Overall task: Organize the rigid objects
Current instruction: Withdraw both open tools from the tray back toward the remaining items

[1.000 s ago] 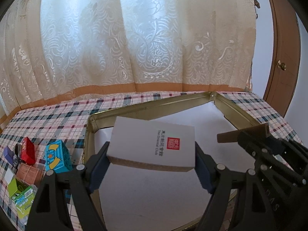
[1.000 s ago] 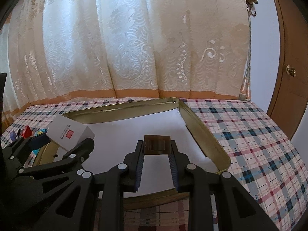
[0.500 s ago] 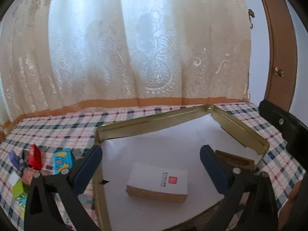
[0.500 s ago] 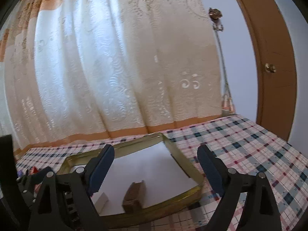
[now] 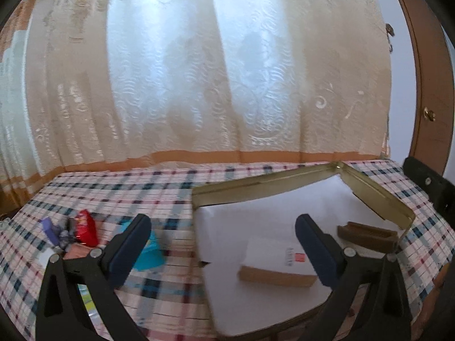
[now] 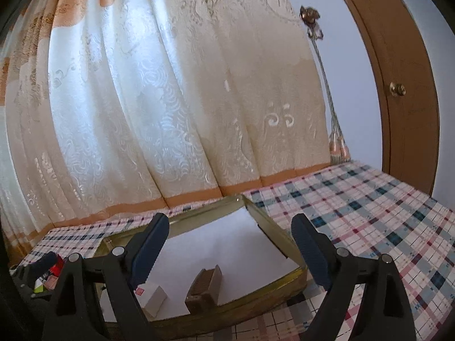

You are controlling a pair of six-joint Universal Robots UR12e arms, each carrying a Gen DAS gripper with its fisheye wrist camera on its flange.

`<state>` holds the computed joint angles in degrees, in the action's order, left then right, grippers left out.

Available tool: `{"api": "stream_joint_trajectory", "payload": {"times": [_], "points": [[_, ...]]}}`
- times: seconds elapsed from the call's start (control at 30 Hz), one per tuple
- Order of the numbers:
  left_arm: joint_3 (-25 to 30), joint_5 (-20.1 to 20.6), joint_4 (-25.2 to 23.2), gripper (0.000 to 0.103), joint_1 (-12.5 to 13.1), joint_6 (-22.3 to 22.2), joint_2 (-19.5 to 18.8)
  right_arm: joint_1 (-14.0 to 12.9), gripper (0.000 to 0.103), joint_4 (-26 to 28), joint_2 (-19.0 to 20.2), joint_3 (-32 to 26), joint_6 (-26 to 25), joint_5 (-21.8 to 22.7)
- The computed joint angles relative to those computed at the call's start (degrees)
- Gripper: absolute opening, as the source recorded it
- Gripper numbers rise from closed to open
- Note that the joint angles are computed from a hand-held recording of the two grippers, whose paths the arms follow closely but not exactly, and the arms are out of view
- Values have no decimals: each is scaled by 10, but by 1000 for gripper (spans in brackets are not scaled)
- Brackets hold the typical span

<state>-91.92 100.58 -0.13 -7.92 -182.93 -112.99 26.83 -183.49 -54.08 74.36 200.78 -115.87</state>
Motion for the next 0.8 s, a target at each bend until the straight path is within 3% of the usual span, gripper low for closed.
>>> {"api": "stream_joint_trajectory", "payload": {"times": [0.4, 0.8], "points": [[-35, 38, 55, 103, 23, 29, 13, 18, 90, -21, 18, -19, -62, -53], [-59, 38, 80, 103, 48, 22, 26, 37, 90, 34, 29, -45, -21, -12]]}}
